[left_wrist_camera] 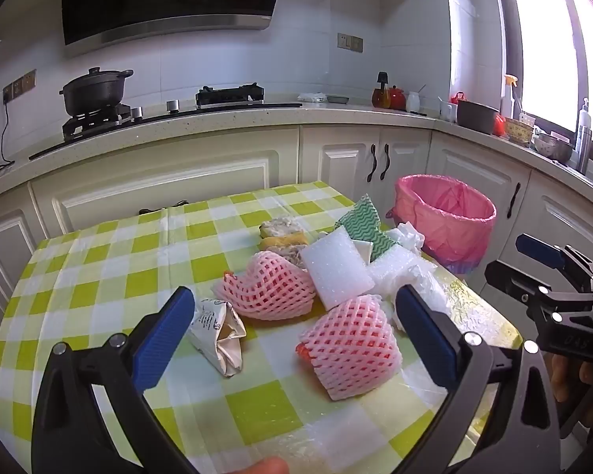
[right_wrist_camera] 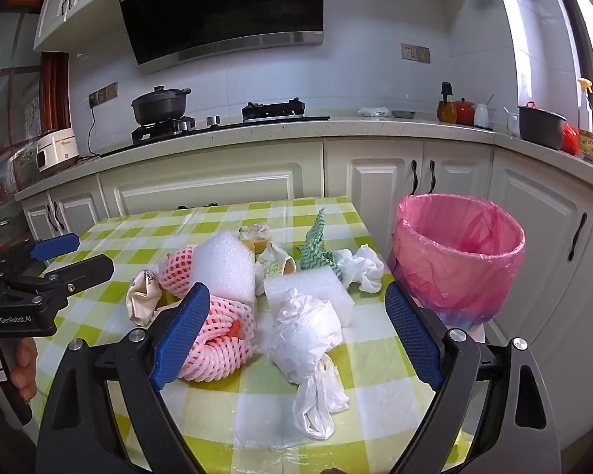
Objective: Collect trash
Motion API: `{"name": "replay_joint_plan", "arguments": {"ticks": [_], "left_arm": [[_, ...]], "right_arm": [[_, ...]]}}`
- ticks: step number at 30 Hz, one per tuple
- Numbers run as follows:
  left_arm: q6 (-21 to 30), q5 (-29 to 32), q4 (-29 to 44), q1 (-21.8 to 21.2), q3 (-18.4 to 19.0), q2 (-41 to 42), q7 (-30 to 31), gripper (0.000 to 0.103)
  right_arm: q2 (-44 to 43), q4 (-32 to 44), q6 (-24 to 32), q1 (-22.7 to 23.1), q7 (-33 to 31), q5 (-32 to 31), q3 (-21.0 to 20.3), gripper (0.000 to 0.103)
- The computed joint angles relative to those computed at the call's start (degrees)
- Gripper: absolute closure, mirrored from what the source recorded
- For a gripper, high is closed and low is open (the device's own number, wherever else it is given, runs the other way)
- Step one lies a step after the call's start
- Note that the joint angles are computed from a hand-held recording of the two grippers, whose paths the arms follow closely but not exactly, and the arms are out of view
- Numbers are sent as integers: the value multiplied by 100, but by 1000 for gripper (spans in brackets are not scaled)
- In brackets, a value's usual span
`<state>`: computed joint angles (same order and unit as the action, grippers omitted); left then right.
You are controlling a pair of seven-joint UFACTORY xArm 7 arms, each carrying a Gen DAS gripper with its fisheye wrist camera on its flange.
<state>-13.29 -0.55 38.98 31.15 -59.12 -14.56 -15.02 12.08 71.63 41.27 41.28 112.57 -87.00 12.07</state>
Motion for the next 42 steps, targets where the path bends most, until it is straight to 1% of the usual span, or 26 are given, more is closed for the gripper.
{"name": "replay_joint_plan", "arguments": {"ticks": [4,6,11,14,26,27,30,42], "left_arm": [[3,14,-1,-6,8,12,16,4],[10,2,0,69,-71,-27,16,4],[-6,28,-7,103,-105,-40,-26,4],[-7,44,-6,50,-44,-12,-26,4],[-9,6,-8,42,-44,-3,2,4],[20,5,-18,-74,60,-34,-5,4],[14,26,-23,-99,87,-30,-21,4],[7,23,-24,-86,76,-32,-26,4]], "right_arm": [[14,7,-31,-5,-5,20,-5,18],[15,12,35,19,-6,4,-1,18],[26,21,29,20,-11,-3,-1,18],[20,13,21,20,-11,2,-6,18],[-2,6,22,12,-33,9,1,18],[-4,5,28,13,-34,10,2,18],[-7,3,25,11,-21,3,3,18],[-23,-3,11,-2,-41,11,9,18]]}}
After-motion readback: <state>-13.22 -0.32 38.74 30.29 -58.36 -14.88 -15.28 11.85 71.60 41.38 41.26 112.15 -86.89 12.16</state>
